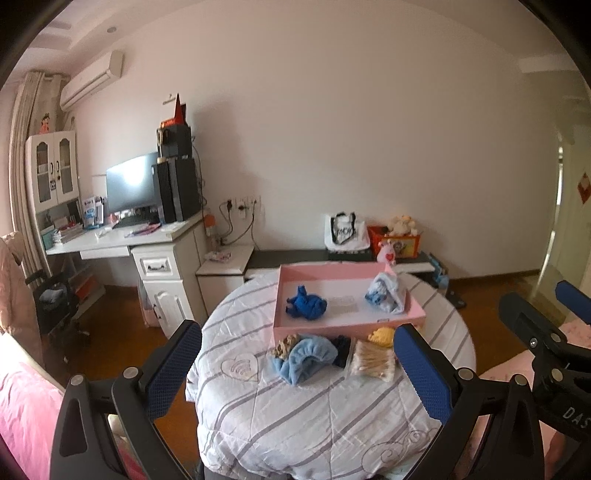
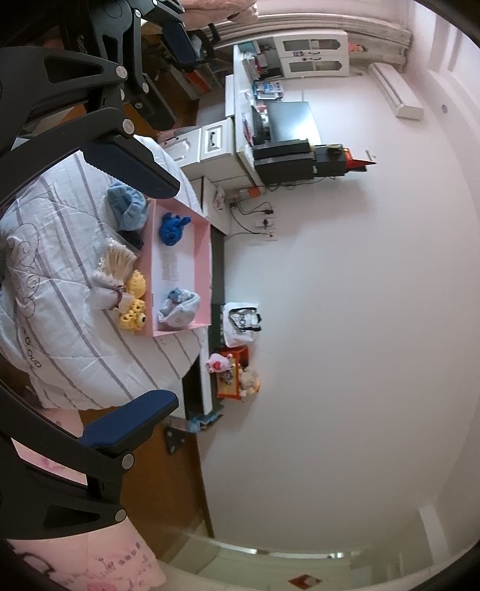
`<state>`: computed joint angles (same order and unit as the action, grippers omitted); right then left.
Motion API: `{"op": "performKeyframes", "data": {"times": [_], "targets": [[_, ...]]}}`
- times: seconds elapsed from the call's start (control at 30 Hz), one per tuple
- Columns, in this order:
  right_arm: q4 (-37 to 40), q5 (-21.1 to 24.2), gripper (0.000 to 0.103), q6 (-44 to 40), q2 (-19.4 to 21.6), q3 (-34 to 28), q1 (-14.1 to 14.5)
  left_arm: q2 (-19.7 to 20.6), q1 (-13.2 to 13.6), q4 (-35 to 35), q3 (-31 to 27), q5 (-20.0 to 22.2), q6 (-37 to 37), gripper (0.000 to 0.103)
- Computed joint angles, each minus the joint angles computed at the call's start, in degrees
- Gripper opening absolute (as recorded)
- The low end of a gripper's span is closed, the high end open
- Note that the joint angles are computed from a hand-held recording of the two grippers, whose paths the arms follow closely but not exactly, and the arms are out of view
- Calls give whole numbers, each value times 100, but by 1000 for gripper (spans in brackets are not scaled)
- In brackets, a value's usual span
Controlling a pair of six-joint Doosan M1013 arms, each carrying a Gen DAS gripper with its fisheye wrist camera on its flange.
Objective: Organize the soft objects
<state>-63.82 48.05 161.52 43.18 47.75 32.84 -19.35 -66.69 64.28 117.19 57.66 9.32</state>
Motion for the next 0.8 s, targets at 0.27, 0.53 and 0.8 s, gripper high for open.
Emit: {"op": "performKeyframes", "data": {"times": [0.27, 0.53, 0.8], "targets": [[834, 66, 103, -619, 256, -332, -118, 238, 504, -639, -136, -344, 554, 103], [1748, 312, 103, -1253, 623, -808, -293, 717, 1143, -1509, -317, -712, 1331, 103], [2786, 836, 103, -1722, 1117, -1432, -539, 1370, 1802, -2465, -575, -1037, 2177, 103]]}}
